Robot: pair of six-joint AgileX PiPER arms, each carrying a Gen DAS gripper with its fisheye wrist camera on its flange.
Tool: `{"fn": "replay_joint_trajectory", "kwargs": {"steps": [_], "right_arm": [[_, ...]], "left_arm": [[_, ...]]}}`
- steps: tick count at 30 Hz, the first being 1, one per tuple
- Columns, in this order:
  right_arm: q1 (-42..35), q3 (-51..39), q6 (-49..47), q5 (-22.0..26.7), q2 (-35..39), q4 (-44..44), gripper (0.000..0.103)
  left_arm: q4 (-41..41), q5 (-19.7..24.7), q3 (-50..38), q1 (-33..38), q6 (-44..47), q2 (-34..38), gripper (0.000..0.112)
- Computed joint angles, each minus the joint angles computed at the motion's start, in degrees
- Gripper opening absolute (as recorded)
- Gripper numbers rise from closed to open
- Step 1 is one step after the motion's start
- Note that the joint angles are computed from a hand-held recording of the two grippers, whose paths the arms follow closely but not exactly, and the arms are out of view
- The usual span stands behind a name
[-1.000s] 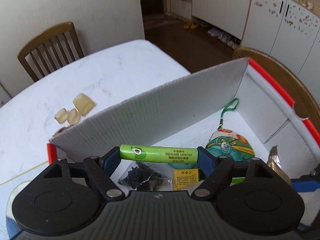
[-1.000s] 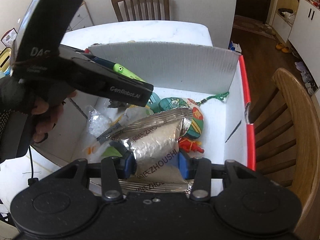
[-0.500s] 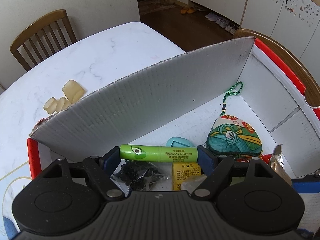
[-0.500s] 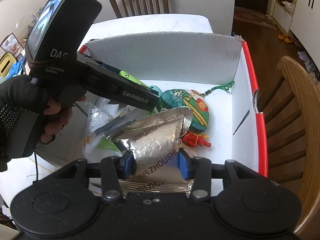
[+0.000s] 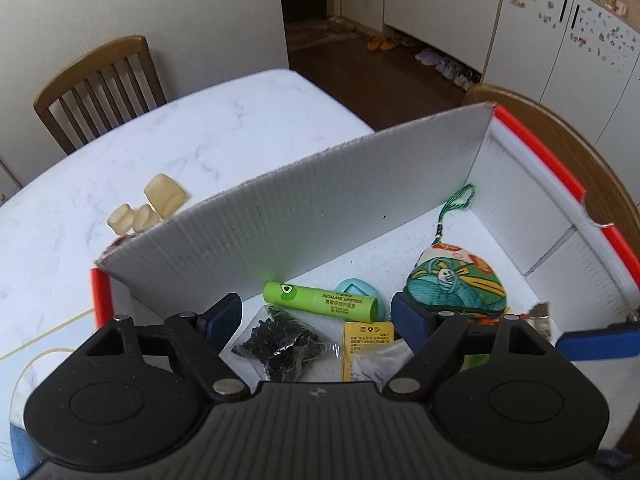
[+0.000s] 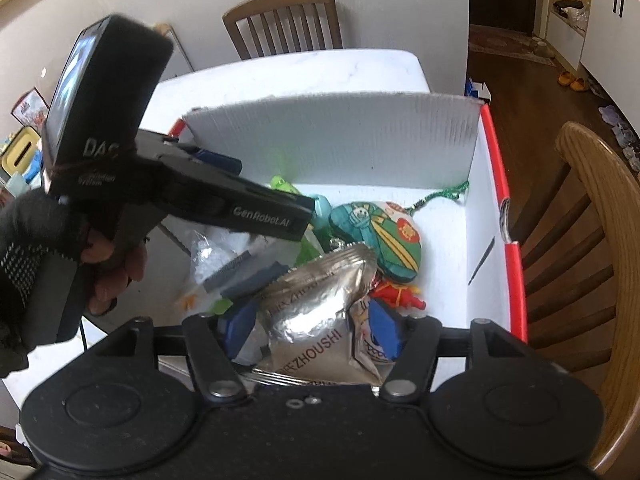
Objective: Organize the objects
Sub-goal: 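Open the left tool releasing the lighter while the right tool releases the gold bag in the box, then withdraw both tools up and away from the box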
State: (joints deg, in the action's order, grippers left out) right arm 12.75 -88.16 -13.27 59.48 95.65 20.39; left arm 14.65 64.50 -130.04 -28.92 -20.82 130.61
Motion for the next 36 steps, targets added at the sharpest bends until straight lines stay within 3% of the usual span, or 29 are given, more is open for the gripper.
{"fn": "replay_joint_trajectory", "kwargs": {"steps": [9, 18, 26, 32, 36], "right_arm": [[-0.8, 1.9, -2.0, -2.4, -3.3, 2.7, 0.071], [0.5, 4.1, 1.8, -5.6, -7.5, 2.1, 0.076], [2.3, 6.7, 6.1, -8.4, -11.3, 0.9, 0.081], [4.1, 8.4, 10.6, -11.5, -13.7, -1.2, 0.086], [5.3, 9.8, 13.2, -13.6, -15.4, -2.5, 0.087]], "left_arm": [[2.1, -9.0, 15.4, -1.5, -3.2, -11.7, 0.082], [3.6, -16.3, 28.3, -2.0, -4.6, -23.1, 0.084], [4.2, -22.1, 39.0, -1.7, -5.0, -33.0, 0.090], [4.2, -24.0, 43.5, -0.8, -5.2, -37.8, 0.090], [4.6, -25.4, 46.0, -0.2, -6.1, -40.2, 0.103]]}}
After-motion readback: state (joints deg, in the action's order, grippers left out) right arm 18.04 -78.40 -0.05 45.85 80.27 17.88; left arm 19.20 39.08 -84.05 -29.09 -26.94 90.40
